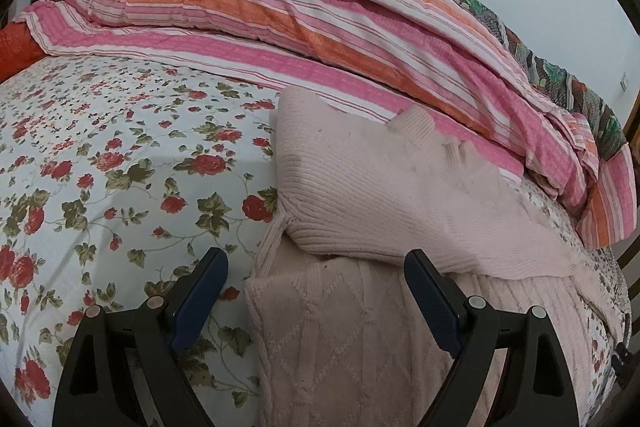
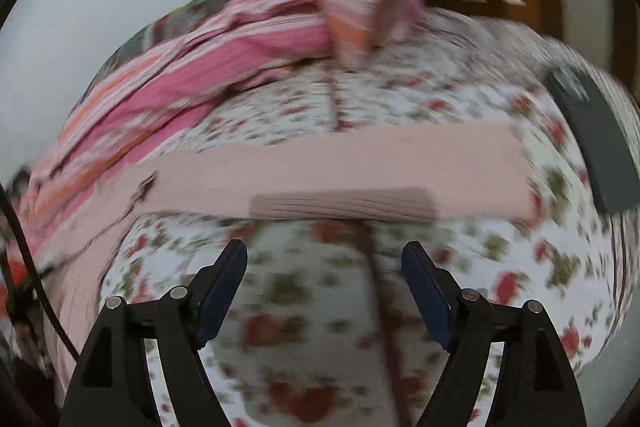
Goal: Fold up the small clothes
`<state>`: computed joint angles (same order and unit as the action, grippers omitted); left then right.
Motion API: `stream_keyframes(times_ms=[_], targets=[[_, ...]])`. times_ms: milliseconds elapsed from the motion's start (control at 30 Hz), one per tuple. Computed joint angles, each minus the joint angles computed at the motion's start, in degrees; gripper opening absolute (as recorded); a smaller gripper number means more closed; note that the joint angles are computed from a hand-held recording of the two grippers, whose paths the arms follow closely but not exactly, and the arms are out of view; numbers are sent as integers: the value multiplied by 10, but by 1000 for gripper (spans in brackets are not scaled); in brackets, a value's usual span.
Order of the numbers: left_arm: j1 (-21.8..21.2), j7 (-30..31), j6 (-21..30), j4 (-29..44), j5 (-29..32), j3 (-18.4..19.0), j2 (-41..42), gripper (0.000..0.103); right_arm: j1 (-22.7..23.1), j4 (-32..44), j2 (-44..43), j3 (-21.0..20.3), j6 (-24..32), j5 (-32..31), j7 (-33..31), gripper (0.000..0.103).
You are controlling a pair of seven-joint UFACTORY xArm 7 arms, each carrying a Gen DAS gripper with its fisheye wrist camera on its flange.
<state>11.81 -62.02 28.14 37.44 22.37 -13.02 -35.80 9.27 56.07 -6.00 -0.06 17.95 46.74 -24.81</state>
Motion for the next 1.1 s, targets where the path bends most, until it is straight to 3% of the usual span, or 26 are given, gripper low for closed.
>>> stream_keyframes(times_ms=[100,233,267,300,333,367,400,433,667,800,867,1000,1100], targets=[[0,-1,4,0,3,-2,-2,89,10,8,14,-27,-9,121,-61,79],[-1,-4,-2,-4,3,0,-4,89,-19,34,43,-5,-35,145,-46,78],[0,-5,-3,-4,3,-1,-5,89,-24,40,49,-1,-38,138,-35,73],[0,-6,-8,-8,3,-1,-8,89,-29,44,55,4,-49,107,-2,67],[2,-8,-11,-8,3,-2,-8,89,-32,42,58,9,-69,52,47,48],[3,-11,-17,-12,3,-2,-12,89,-37,36,57,11,-80,1,84,22],[5,-14,-25,-17,3,-3,-15,89,-40,40,61,12,-81,-43,112,10],[7,-16,-30,-20,1,-2,-18,89,-45,50,67,12,-71,-83,135,7],[12,-14,-61,-37,-20,2,-31,89,-43,112,67,22,-86,-378,350,6],[-17,17,-59,-44,-64,37,-45,89,3,221,95,28,-57,-560,468,6],[-11,24,-35,-52,-72,34,-76,89,22,270,110,41,-41,-623,501,6],[14,60,45,-60,-50,28,-145,89,109,422,185,59,3,-705,528,5],[23,82,96,-77,-51,47,-209,89,171,546,263,85,36,-683,487,5]])
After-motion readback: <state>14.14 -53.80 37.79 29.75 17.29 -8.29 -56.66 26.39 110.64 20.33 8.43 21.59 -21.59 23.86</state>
